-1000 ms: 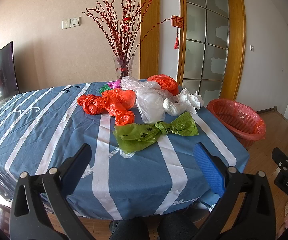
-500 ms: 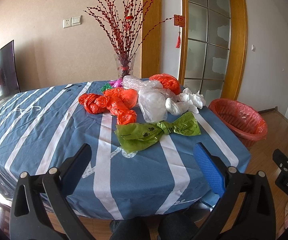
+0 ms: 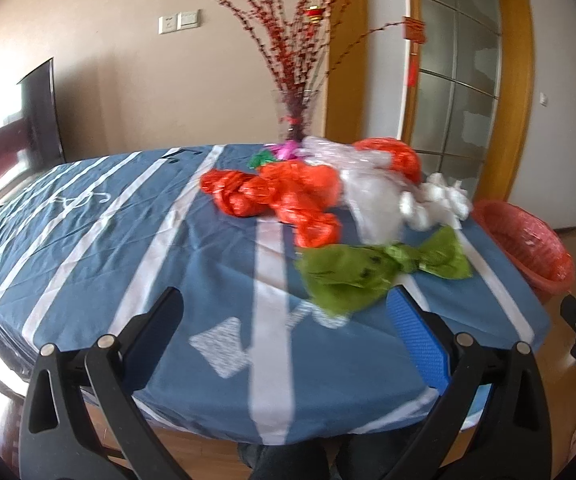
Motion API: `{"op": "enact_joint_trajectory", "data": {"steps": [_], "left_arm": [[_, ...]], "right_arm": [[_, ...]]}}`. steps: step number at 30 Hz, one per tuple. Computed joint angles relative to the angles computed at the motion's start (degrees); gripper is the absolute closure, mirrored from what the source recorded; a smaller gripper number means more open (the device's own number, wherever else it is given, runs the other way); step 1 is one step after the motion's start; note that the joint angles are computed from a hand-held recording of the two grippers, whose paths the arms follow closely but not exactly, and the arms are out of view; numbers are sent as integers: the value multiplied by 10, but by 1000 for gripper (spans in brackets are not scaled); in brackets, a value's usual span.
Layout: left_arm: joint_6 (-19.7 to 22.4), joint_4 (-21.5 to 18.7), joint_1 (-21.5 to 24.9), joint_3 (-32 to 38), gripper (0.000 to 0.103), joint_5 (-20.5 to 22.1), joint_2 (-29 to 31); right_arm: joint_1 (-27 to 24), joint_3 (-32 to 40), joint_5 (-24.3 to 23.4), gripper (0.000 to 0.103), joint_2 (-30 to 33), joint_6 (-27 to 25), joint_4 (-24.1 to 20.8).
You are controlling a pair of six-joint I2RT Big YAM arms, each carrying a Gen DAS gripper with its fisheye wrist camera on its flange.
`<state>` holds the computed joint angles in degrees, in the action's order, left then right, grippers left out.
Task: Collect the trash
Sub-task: 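Grasp the green bag with the right gripper while the left gripper grasps the red bag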
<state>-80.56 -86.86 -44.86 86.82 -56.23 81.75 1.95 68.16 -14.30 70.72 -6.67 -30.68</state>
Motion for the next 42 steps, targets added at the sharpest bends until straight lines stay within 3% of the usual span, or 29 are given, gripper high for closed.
{"op": "enact_joint_trajectory", "data": {"steps": [6, 11, 14, 18, 26, 34, 42], "left_arm": [[-24, -38, 26, -13, 4, -8, -16], [5, 0, 55, -43, 4, 9, -51], [17, 13, 68, -57, 4, 12, -66], [45, 37, 92, -74, 4, 21, -83], [125, 109, 155, -97, 4, 59, -104], [215, 185, 218, -105, 4, 118, -101], [318, 235, 251, -76, 4, 124, -63]], "right_arm": [[52, 39, -12, 2, 36, -17, -19], [99, 60, -15, 2, 58, -16, -18], [121, 77, -23, 11, 77, -20, -26], [142, 101, -36, 32, 104, -27, -51], [173, 127, -6, 52, 137, -44, -73], [174, 135, 12, 76, 151, -61, -96], [154, 135, 5, 77, 143, -54, -95]]}}
